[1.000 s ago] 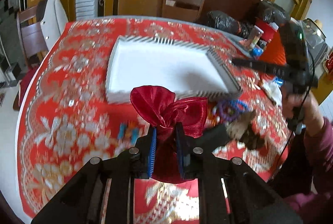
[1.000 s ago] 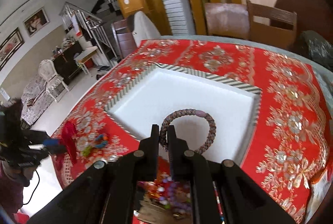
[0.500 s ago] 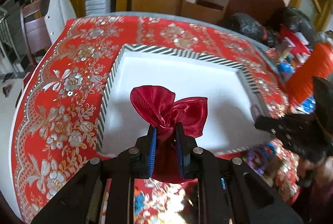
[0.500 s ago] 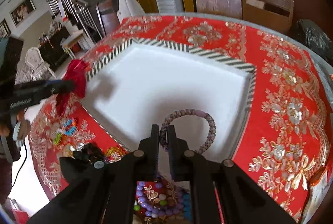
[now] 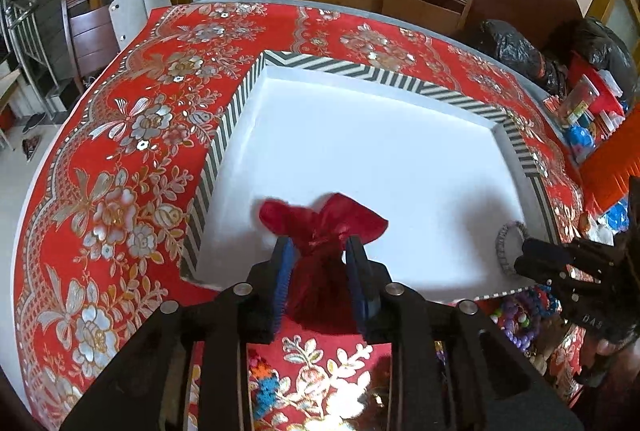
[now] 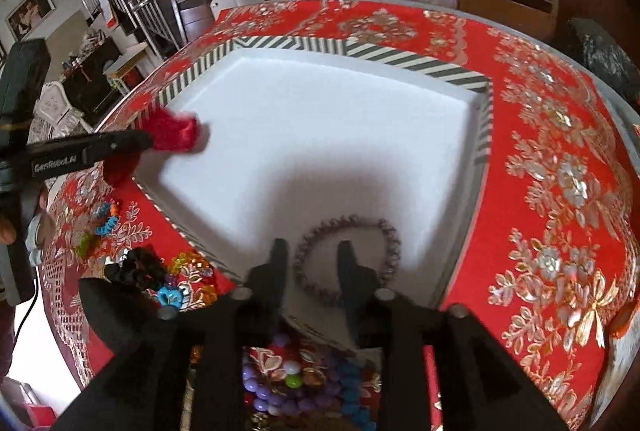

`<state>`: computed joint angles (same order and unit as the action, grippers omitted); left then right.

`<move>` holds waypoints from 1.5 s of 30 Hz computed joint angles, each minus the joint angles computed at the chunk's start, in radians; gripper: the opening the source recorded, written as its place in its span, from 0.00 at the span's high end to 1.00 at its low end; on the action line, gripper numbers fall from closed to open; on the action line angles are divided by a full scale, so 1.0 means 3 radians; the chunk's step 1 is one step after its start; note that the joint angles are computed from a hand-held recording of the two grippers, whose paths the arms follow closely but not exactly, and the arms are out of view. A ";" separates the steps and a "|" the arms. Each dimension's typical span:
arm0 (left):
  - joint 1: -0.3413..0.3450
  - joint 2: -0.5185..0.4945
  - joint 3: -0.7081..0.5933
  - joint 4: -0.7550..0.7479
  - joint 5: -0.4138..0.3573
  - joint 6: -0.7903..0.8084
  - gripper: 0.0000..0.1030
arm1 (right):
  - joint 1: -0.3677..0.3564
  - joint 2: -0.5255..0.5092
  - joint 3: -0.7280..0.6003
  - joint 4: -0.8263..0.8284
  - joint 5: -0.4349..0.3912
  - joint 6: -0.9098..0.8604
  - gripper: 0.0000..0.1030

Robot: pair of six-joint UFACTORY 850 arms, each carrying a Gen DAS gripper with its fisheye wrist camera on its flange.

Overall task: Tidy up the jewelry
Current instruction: 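Carry the bow into the white tray and open left gripper while right gripper releases bracelet there, then withdraw both grippers from the tray back over the jewelry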

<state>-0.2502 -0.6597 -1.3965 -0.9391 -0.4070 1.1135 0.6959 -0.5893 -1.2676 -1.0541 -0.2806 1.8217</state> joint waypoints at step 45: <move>-0.0105 0.1366 0.1600 -0.4069 0.0684 0.3962 0.59 | 0.0845 0.0463 0.0125 -0.0913 -0.1600 0.1317 0.30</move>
<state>-0.2817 -0.2499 -0.9164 -2.1597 -0.2017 2.3020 0.9494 -0.4503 -1.2299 -1.3280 -0.7606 2.2167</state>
